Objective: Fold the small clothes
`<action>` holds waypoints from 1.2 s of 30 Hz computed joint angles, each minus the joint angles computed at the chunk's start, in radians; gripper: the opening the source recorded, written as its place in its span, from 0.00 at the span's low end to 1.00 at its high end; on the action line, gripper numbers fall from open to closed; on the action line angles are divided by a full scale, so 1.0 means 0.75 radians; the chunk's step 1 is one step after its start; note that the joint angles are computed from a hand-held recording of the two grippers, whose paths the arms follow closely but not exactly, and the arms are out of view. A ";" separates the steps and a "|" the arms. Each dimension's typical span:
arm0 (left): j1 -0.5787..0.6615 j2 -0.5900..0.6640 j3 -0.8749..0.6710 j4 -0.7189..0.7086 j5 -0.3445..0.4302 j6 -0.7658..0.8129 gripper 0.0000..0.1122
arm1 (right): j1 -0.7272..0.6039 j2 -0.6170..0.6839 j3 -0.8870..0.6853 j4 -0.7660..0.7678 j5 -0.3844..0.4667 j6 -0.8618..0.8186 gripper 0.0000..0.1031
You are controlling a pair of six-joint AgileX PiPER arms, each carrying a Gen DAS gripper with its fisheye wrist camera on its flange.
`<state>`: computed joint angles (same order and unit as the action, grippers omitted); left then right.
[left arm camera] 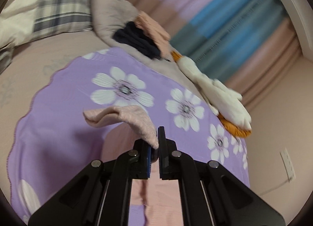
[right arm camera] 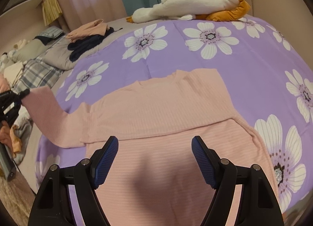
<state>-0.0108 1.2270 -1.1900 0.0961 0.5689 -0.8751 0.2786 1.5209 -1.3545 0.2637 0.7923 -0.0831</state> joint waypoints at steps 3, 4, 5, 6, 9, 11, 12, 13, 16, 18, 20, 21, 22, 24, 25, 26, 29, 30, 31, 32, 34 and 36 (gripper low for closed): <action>-0.117 0.068 -0.073 0.073 0.030 -0.029 0.03 | -0.020 -0.001 0.003 0.018 0.007 -0.018 0.75; -0.154 0.096 -0.097 0.085 0.035 -0.028 0.03 | -0.028 -0.002 0.006 0.025 0.005 -0.021 0.75; -0.180 0.116 -0.114 0.088 0.037 -0.019 0.03 | -0.036 -0.005 0.009 0.033 0.004 -0.027 0.75; -0.211 0.142 -0.138 0.098 0.046 -0.018 0.03 | -0.044 -0.005 0.012 0.040 0.004 -0.031 0.75; -0.307 0.224 -0.207 0.124 0.069 -0.016 0.03 | -0.066 -0.008 0.021 0.059 0.009 -0.046 0.75; -0.363 0.285 -0.253 0.127 0.082 -0.003 0.03 | -0.080 -0.011 0.029 0.069 0.009 -0.055 0.75; -0.379 0.307 -0.265 0.116 0.082 0.014 0.03 | -0.086 -0.014 0.033 0.073 0.011 -0.057 0.75; -0.401 0.339 -0.284 0.094 0.084 0.041 0.03 | -0.097 -0.013 0.035 0.083 0.014 -0.065 0.75; -0.446 0.426 -0.329 0.028 0.089 0.115 0.03 | -0.128 -0.012 0.039 0.105 0.019 -0.084 0.75; -0.471 0.483 -0.357 -0.011 0.098 0.155 0.03 | -0.148 -0.011 0.042 0.117 0.022 -0.095 0.75; -0.499 0.547 -0.388 -0.033 0.117 0.169 0.03 | -0.171 -0.009 0.047 0.127 0.025 -0.097 0.75; -0.511 0.573 -0.398 -0.041 0.123 0.171 0.03 | -0.181 -0.008 0.050 0.138 0.027 -0.106 0.75; -0.523 0.599 -0.404 -0.055 0.121 0.179 0.03 | -0.194 -0.005 0.052 0.149 0.033 -0.115 0.75; -0.535 0.636 -0.402 -0.104 0.103 0.208 0.03 | -0.214 -0.001 0.055 0.163 0.041 -0.128 0.75; -0.534 0.656 -0.391 -0.157 0.083 0.235 0.03 | -0.222 0.001 0.056 0.165 0.044 -0.130 0.75; -0.535 0.669 -0.384 -0.192 0.071 0.253 0.03 | -0.229 0.002 0.060 0.166 0.045 -0.132 0.75; -0.531 0.719 -0.367 -0.285 0.062 0.276 0.03 | -0.251 0.006 0.062 0.172 0.054 -0.135 0.75; -0.530 0.736 -0.363 -0.312 0.064 0.288 0.03 | -0.259 0.008 0.060 0.172 0.059 -0.134 0.75; -0.526 0.754 -0.357 -0.346 0.064 0.309 0.03 | -0.265 0.012 0.058 0.174 0.060 -0.138 0.75; -0.526 0.759 -0.340 -0.367 0.060 0.316 0.03 | -0.270 0.013 0.057 0.173 0.061 -0.140 0.75; -0.526 0.783 -0.326 -0.391 0.068 0.315 0.04 | -0.278 0.012 0.060 0.167 0.057 -0.138 0.75; -0.527 0.781 -0.304 -0.403 0.047 0.323 0.05 | -0.284 0.019 0.060 0.167 0.058 -0.137 0.75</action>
